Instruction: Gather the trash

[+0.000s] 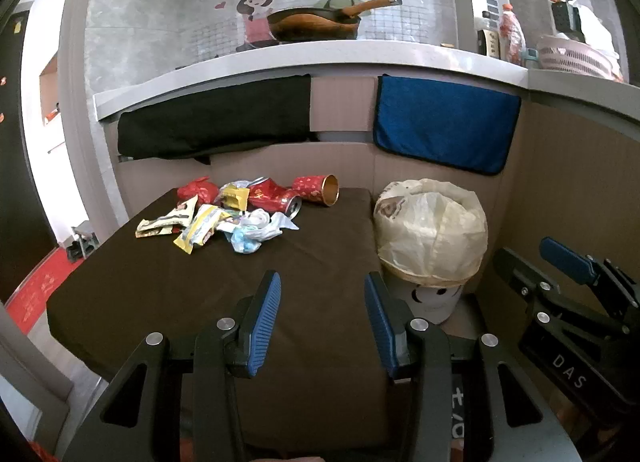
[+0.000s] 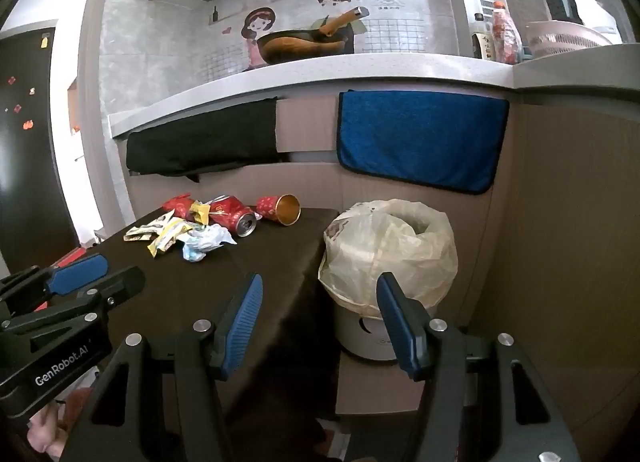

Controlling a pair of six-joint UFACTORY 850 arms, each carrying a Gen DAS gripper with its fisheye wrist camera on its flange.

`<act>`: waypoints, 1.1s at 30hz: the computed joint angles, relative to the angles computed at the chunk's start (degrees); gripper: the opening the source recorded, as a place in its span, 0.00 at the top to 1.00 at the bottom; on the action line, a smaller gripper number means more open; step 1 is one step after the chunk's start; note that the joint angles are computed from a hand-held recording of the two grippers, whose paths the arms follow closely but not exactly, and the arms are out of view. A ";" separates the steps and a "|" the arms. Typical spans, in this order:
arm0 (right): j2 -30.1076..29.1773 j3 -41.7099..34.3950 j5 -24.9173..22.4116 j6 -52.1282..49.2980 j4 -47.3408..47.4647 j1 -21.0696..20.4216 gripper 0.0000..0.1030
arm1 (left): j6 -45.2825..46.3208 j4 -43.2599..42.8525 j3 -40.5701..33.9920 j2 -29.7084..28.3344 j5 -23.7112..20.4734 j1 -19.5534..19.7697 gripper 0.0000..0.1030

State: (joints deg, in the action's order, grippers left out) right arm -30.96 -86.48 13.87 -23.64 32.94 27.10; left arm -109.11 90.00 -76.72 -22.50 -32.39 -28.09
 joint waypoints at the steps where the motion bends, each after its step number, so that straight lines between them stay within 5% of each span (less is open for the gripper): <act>1: -0.03 0.09 0.17 -0.15 0.18 -0.01 0.45 | 0.00 -0.04 -0.03 -0.03 -0.03 0.03 0.56; 33: 0.55 0.94 0.75 0.74 -1.00 0.10 0.44 | -1.62 1.27 0.57 -0.05 -0.28 -0.05 0.56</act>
